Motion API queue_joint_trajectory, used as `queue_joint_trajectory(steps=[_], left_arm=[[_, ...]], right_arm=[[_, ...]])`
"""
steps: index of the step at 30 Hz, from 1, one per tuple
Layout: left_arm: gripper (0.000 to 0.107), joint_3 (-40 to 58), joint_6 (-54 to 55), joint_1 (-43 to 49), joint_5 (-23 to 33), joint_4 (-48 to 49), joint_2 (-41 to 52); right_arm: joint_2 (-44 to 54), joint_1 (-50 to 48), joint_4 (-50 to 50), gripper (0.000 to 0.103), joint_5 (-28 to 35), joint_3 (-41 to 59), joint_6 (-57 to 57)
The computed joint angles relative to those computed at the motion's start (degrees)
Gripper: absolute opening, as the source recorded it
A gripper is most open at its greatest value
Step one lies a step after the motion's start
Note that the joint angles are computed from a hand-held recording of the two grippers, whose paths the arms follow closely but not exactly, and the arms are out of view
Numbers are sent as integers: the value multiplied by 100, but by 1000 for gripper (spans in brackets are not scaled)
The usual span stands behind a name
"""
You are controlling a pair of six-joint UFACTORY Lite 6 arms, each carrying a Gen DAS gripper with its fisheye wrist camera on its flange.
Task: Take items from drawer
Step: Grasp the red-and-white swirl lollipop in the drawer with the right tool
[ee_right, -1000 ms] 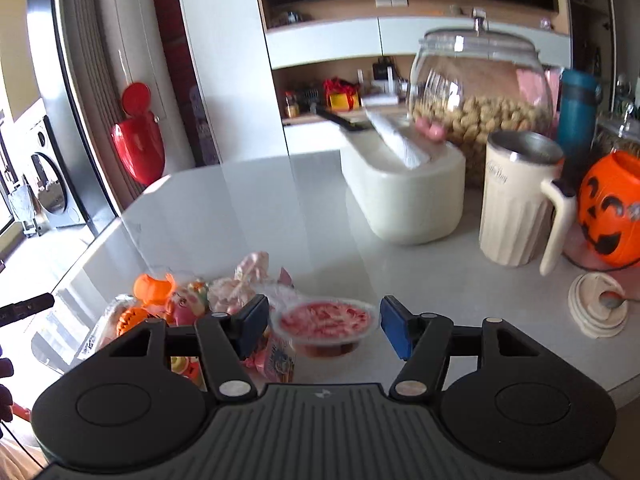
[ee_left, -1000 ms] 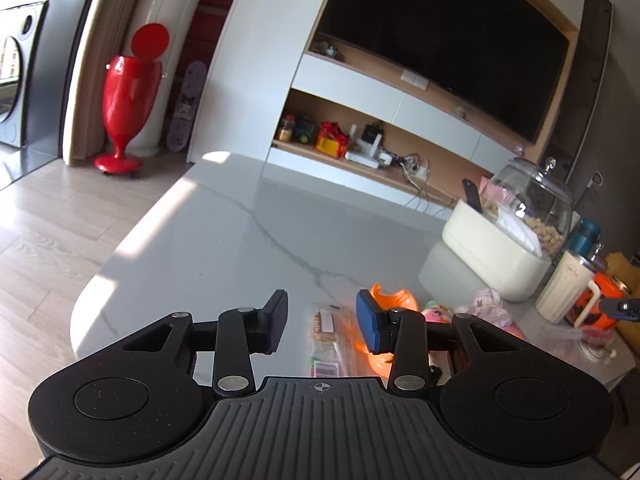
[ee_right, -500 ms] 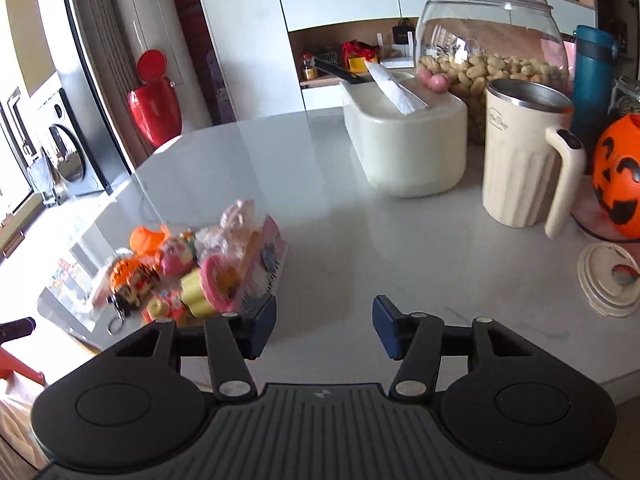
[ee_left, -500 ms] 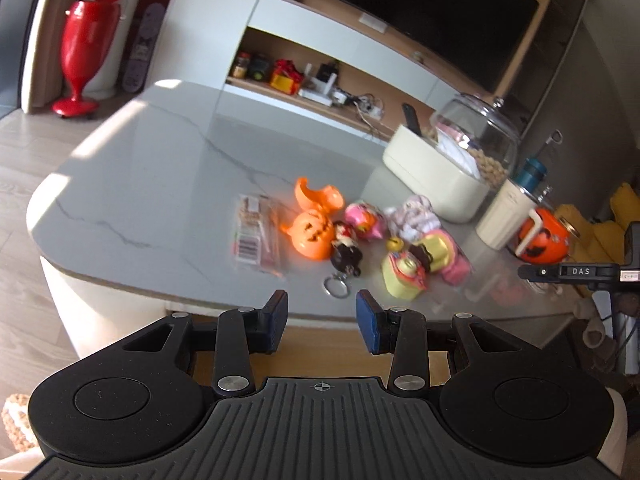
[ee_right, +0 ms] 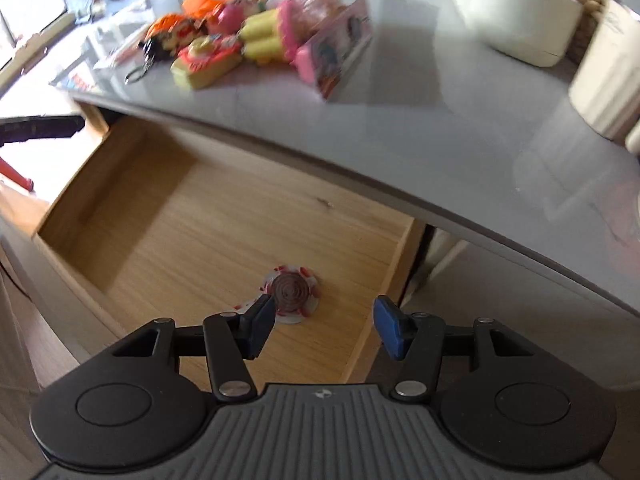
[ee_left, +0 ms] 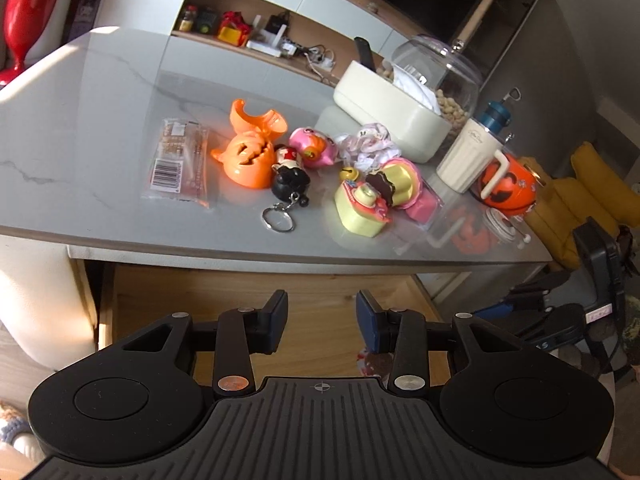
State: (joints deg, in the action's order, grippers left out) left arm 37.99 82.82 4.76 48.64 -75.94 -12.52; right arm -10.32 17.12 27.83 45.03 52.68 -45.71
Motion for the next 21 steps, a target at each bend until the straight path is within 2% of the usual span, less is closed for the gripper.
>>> queue_joint_trajectory(steps=[3,8,12,18,21], left_arm=[[41,-50,-95,-92,-69,177,-40],[41,-90,-298,-290,-478,467,-79],[41,-96,-299,-121,-347,481,-76],[41,-122,-225,23,-249,542,-17],[41,-115,-269,-9,-367,605,60]], right_arm=[[696,695,-244,55,33,310,313],[2186,1621,-821,55,-66,1244,1861],[2892,2144,-1622,55,-292,1774,2674],[3496,2182,-1985,55,-484,2042,3104],[3701,2033,-1791,55,-490,2063,3005]])
